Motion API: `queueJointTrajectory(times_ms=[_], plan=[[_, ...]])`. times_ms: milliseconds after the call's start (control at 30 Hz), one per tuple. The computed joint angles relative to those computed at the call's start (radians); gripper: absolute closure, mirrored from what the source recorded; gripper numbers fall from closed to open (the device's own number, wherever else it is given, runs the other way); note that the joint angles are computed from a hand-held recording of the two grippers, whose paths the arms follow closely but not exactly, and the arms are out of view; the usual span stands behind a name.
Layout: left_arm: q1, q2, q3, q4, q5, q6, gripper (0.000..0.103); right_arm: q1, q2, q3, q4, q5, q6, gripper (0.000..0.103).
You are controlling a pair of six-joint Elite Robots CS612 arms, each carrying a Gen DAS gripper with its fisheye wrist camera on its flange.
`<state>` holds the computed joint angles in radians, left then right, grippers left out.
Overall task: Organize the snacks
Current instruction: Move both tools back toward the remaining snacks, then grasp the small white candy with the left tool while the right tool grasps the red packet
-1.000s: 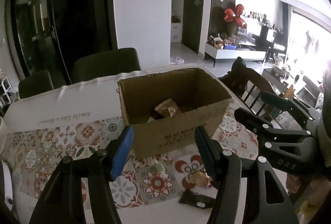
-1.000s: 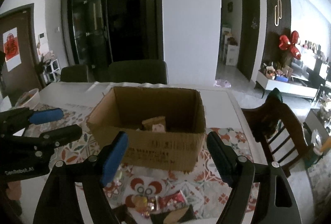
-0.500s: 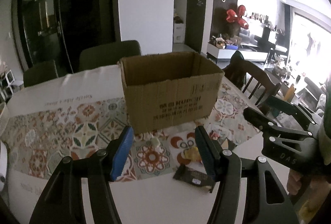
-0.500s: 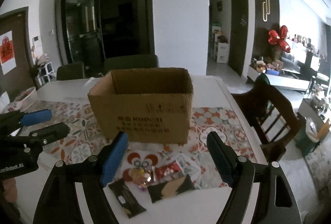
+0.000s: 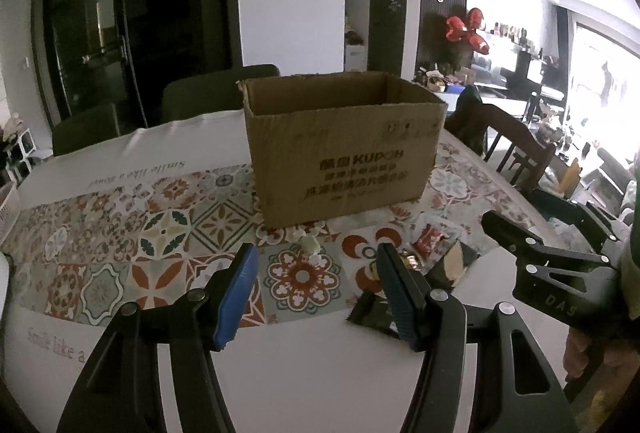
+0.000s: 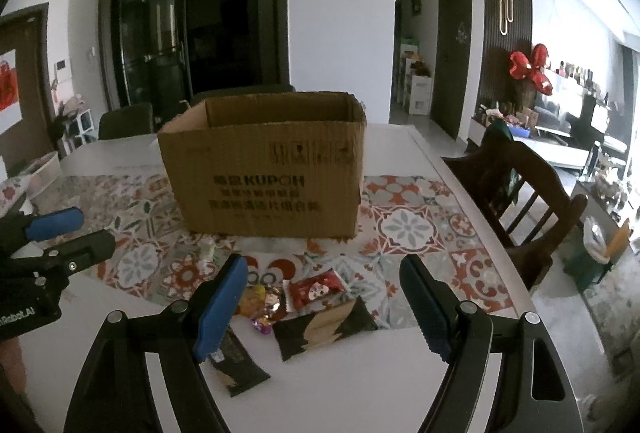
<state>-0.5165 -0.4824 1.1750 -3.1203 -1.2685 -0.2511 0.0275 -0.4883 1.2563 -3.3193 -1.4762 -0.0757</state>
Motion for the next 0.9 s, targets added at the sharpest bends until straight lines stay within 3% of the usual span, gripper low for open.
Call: queueJointTrajectory(times_ms=[233,567,700,900], plan=[[0.003,0.041,-0.051,0.035,0.014,0.005,0.043,0.001,0.032,-0.034,0.017,-0.028,-0.024,0.024],[0.022,0.119,-0.198,0.169,-0.012,-0.013,0.048,-0.004,0.078,-0.130,0.166,-0.008,-0.033,0.024],[0.037,0.154,-0.266,0.234,-0.055,-0.041,0.052,-0.006,0.099,-0.175,0.244,0.022,-0.006,0.024],[0.050,0.203,-0.352,0.313,-0.092,-0.061,0.058,-0.001,0.124,-0.219,0.302,0.012,0.022,0.025]])
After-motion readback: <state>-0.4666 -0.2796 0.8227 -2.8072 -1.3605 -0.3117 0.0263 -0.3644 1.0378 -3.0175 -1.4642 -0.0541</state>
